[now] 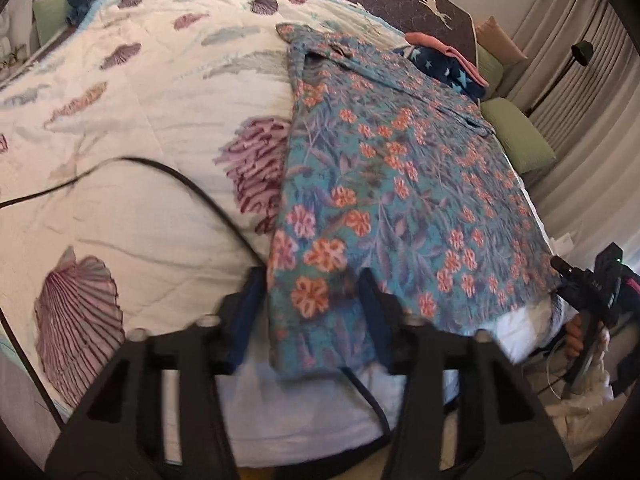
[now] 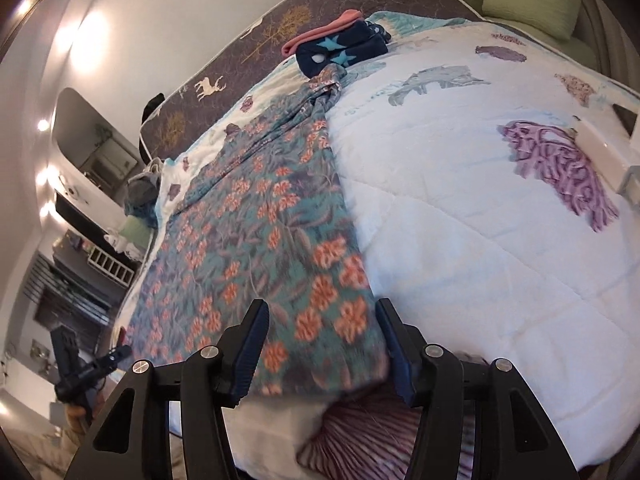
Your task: Fold small clothes
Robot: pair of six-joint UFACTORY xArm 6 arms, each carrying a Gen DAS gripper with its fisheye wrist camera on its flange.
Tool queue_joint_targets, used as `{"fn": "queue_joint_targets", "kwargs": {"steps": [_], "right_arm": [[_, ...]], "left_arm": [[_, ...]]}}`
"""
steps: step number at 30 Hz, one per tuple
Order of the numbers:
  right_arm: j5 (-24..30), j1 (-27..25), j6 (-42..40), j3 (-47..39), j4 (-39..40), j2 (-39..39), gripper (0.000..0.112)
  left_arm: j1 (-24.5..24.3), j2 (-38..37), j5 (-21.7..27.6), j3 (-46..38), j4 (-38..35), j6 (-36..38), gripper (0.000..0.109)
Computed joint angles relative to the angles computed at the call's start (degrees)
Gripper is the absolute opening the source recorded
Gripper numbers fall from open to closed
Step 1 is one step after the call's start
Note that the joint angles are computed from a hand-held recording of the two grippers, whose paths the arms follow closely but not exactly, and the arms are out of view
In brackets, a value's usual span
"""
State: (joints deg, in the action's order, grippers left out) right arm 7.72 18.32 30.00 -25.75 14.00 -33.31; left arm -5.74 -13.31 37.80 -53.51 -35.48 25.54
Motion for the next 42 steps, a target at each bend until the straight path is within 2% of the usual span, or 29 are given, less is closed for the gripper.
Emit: {"fn": "queue_joint_targets", "kwargs": {"steps": [5,10,20,23,24,27,29,31,32,33,34,36,38,40,42], "right_arm": [[1.58,0.56,-4.81,-0.80,3.47,-0.06,0.057],[0.41,1.02,-8.11,-0.37,9.04,-0.05,0.057],[0.99,0.96,-4.75,-0.15,4.79,-0.41,0.057],[1.33,0.94,-4.19,0.07,4.38,-0.77,0.057],[1.27,0.93,-3.91,0.09,4.21,-0.74,0.057],[1.50,0.77,-3.14,-0.26,3.69,-0.34,0.057],[1.89,0.64,-2.71,-0.51,3.16,-0.25,0.057],[1.76,0.69,-2.26,-0.29,2.90,-0.52,0.057],[1.70,0.76,-2.07,-0.09,2.97,-0.75,0.057],[1.60,0.85,-1.95,0.19,3.07,-1.05,0.057],[1.54,0.94,-2.25,0.44,3.50,-1.36,0.057],[1.51,1.19,-3.87,0.81,5.16,-1.80,0.057],[1.72,1.33,-6.33,0.55,7.25,-1.65,0.057],[2.29,1.48,-8.68,-0.27,8.91,-0.98,0.057],[3.60,1.45,-9.22,-1.59,8.31,0.00,0.057]], "left_arm": [[-0.49,-0.15,-1.71,-0.12,2.05,-0.45,0.037],[-1.54,0.56,-3.53,-0.36,5.01,-2.73,0.037],[-0.59,-2.05,-5.21,1.90,5.31,-2.35,0.037],[0.51,-4.38,-8.47,3.24,0.82,1.22,0.037],[0.74,-4.37,-9.10,2.82,-3.21,4.54,0.039],[0.15,-1.17,-8.56,-0.21,-5.69,7.93,0.049],[-0.31,2.27,-6.67,-2.79,-6.10,9.65,0.049],[-0.33,5.53,-2.74,-4.96,-0.71,4.93,0.049],[-0.42,6.02,-2.01,-4.89,0.64,4.11,0.048],[-0.87,4.59,-3.68,-3.28,0.40,5.69,0.048],[-0.84,3.65,-2.96,-2.57,-0.66,7.65,0.047],[0.42,1.88,2.71,-2.19,-4.95,11.66,0.041],[0.57,0.67,4.60,-1.18,-4.90,12.75,0.035],[0.29,0.39,4.34,-0.74,-4.02,12.48,0.016],[1.33,1.11,6.50,-1.94,-7.37,12.84,0.011]]}}
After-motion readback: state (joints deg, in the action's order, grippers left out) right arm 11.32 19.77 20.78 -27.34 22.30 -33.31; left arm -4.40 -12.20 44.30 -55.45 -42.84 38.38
